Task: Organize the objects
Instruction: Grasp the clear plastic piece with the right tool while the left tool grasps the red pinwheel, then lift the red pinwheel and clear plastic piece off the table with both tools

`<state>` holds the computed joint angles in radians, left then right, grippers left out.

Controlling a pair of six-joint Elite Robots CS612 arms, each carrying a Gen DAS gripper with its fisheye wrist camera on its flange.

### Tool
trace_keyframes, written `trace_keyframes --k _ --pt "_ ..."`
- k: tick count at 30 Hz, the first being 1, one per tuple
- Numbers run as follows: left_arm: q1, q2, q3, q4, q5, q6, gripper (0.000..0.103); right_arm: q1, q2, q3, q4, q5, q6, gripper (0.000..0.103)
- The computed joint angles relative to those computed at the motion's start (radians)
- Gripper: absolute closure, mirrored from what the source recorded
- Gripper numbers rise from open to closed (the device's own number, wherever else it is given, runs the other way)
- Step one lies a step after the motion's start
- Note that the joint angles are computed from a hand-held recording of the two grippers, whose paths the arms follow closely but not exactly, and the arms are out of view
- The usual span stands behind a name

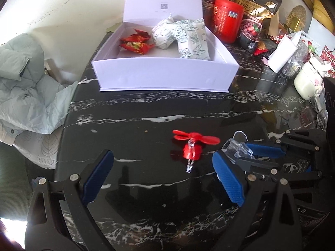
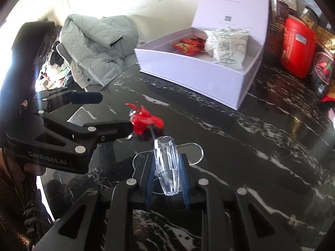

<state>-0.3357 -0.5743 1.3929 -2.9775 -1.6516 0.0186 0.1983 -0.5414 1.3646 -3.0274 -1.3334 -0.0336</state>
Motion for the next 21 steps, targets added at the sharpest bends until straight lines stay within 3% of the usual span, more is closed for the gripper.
trace_keyframes --k 3,8,13,18,21 --pt "-0.003 0.011 -0.017 0.019 -0.029 0.004 0.009 -0.004 -0.003 0.008 -0.009 -0.026 0.014 0.08" --pt "-0.007 0.033 -0.036 0.01 -0.043 -0.002 0.033 -0.01 -0.01 0.023 -0.015 -0.066 0.027 0.08" --pt "-0.01 0.042 -0.039 -0.022 -0.037 0.015 0.045 -0.012 -0.014 0.038 -0.034 -0.077 0.026 0.08" --pt "-0.019 0.036 -0.028 -0.028 0.001 0.051 0.061 -0.011 -0.016 0.05 -0.05 -0.09 0.034 0.066" --pt "-0.019 0.033 -0.022 -0.032 -0.007 0.056 0.076 -0.013 -0.016 0.054 -0.053 -0.094 0.048 0.059"
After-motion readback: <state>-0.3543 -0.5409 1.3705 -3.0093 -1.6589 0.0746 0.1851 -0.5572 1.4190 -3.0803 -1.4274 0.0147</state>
